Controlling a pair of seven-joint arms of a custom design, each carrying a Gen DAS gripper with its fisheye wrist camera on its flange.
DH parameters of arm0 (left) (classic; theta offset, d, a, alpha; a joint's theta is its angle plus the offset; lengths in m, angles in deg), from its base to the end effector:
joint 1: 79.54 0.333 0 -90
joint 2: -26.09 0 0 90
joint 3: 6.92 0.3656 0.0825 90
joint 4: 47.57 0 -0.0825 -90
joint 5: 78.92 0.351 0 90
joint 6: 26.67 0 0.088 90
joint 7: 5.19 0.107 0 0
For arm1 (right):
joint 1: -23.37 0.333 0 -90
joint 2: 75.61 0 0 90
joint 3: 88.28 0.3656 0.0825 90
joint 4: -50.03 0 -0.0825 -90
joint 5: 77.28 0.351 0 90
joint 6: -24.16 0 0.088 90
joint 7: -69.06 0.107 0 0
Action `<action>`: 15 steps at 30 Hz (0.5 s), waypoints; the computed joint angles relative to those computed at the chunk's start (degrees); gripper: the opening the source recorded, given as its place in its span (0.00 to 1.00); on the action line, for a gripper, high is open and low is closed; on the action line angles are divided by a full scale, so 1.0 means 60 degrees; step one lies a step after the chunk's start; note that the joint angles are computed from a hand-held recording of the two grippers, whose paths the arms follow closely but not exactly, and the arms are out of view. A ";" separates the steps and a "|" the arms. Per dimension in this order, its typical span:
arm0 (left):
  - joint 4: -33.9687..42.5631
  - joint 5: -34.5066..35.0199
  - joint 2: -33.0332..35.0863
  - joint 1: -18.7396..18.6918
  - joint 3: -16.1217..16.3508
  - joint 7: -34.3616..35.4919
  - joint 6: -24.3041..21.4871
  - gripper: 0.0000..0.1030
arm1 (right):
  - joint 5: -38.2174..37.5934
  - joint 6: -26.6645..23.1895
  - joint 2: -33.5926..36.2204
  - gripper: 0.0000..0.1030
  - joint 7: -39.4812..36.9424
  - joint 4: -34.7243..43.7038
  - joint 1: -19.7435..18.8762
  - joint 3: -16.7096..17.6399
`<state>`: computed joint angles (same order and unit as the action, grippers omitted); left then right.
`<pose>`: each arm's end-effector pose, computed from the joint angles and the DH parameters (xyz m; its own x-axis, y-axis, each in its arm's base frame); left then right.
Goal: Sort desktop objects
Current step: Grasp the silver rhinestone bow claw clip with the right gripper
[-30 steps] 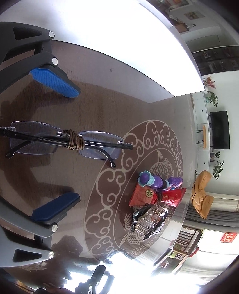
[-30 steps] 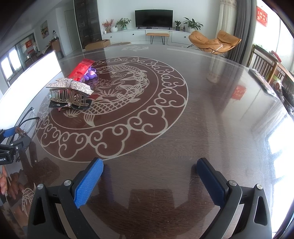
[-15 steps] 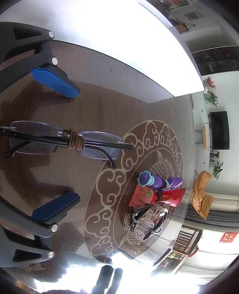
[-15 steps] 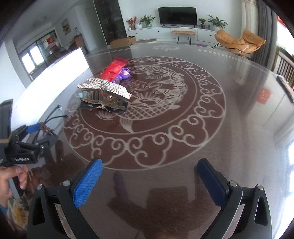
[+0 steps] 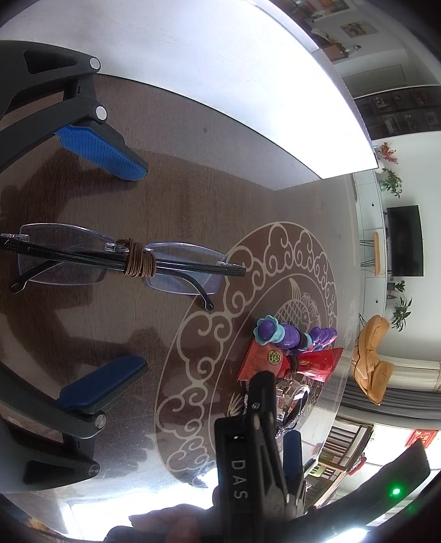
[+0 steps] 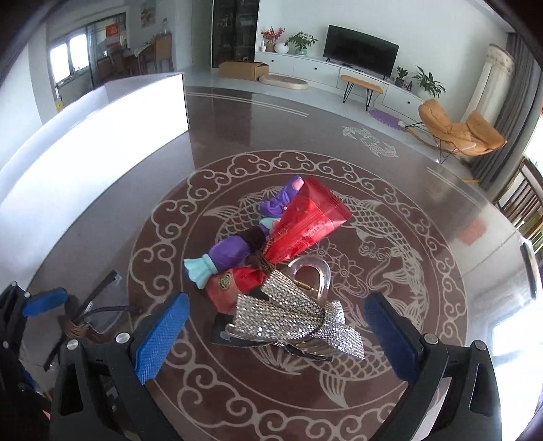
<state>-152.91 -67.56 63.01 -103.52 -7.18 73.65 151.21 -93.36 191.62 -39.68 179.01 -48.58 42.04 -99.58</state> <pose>0.6301 -0.3012 0.3120 -0.4083 -0.9128 -0.0052 -0.7404 0.3345 -0.5830 0.7064 0.1381 0.3540 0.0692 -0.9900 0.1230 -0.8152 -0.1272 -0.5651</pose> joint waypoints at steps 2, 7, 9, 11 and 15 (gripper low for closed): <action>0.0001 -0.0006 0.0002 0.0002 -0.0001 0.0008 0.0001 1.00 | 0.0028 0.0340 -0.0176 1.00 -0.0155 -0.0499 -0.0228 0.0112; 0.0002 -0.0020 0.0008 0.0003 -0.0002 0.0023 0.0007 1.00 | 0.0108 0.1624 -0.0844 1.00 0.0114 -0.2236 -0.0059 -0.0780; 0.0003 -0.0025 0.0012 0.0002 -0.0001 0.0028 0.0010 1.00 | 0.0309 0.2121 -0.1125 1.00 0.0288 -0.2950 -0.0014 -0.1147; 0.0013 -0.0026 0.0017 0.0001 0.0006 0.0034 0.0005 1.00 | 0.0664 0.2672 -0.1489 1.00 0.0157 -0.3701 -0.0406 -0.0988; 0.0005 -0.0037 0.0020 0.0009 -0.0005 0.0045 0.0018 1.00 | 0.1251 0.3609 -0.2146 1.00 -0.0067 -0.4917 -0.0976 -0.0801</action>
